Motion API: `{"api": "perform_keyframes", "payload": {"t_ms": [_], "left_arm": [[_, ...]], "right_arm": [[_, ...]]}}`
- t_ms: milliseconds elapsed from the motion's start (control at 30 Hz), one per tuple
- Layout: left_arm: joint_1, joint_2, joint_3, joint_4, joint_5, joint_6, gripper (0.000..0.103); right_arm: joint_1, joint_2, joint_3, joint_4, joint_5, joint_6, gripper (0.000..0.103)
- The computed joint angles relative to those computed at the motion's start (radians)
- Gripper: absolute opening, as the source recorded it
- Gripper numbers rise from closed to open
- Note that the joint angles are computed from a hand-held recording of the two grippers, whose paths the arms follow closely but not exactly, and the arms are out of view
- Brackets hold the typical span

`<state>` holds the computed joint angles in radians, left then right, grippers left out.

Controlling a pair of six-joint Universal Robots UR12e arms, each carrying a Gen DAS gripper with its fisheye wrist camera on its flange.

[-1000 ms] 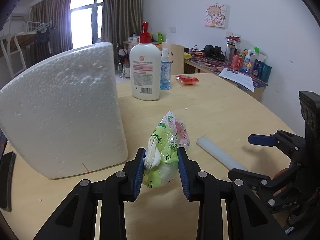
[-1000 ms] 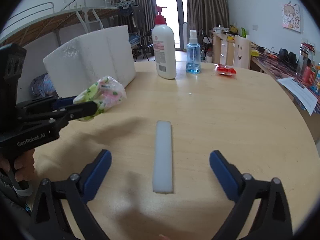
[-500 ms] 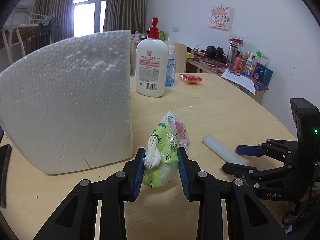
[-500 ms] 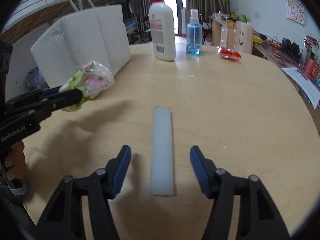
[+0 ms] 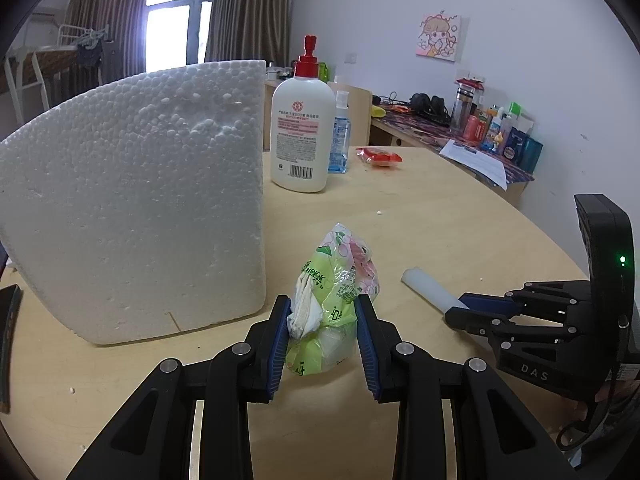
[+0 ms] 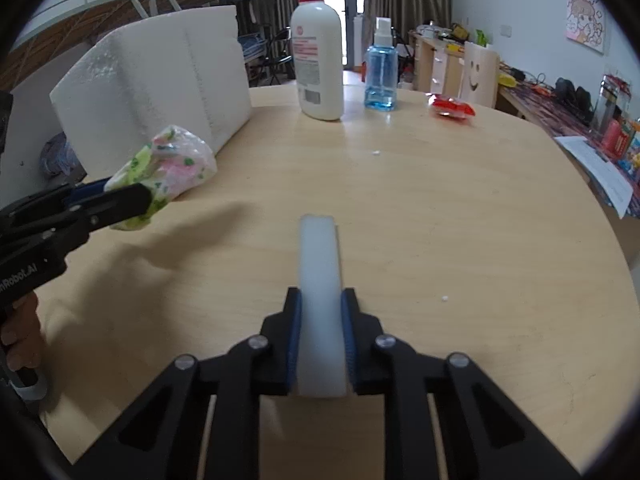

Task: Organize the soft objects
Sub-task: 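Grasp the white foam strip with the right tool while the left tool holds the bag, then carry the bag and foam strip with both tools over the foam box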

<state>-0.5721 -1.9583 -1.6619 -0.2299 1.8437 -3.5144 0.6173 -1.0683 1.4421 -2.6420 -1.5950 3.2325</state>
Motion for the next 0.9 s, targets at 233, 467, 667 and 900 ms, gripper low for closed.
{"api": "perform_keyframes", "payload": {"t_ms": [233,467,667,900], "left_arm": [[-0.007,0.015,-0.017,0.024,0.015,0.009,0.034],[-0.023,0.038,-0.041,0.048,0.052,0.002,0.034],[-0.049,0.062,-0.059,0.073,0.103,0.012,0.034],[-0.076,0.093,-0.087,0.13,0.167,0.035,0.034]], "right_arm": [[0.002,-0.008,0.011,-0.03,-0.011,0.03,0.021],[0.01,-0.033,0.04,-0.093,-0.028,0.032,0.021],[0.017,-0.053,0.062,-0.153,-0.04,0.033,0.021],[0.034,-0.08,0.09,-0.241,-0.059,0.021,0.021]]}}
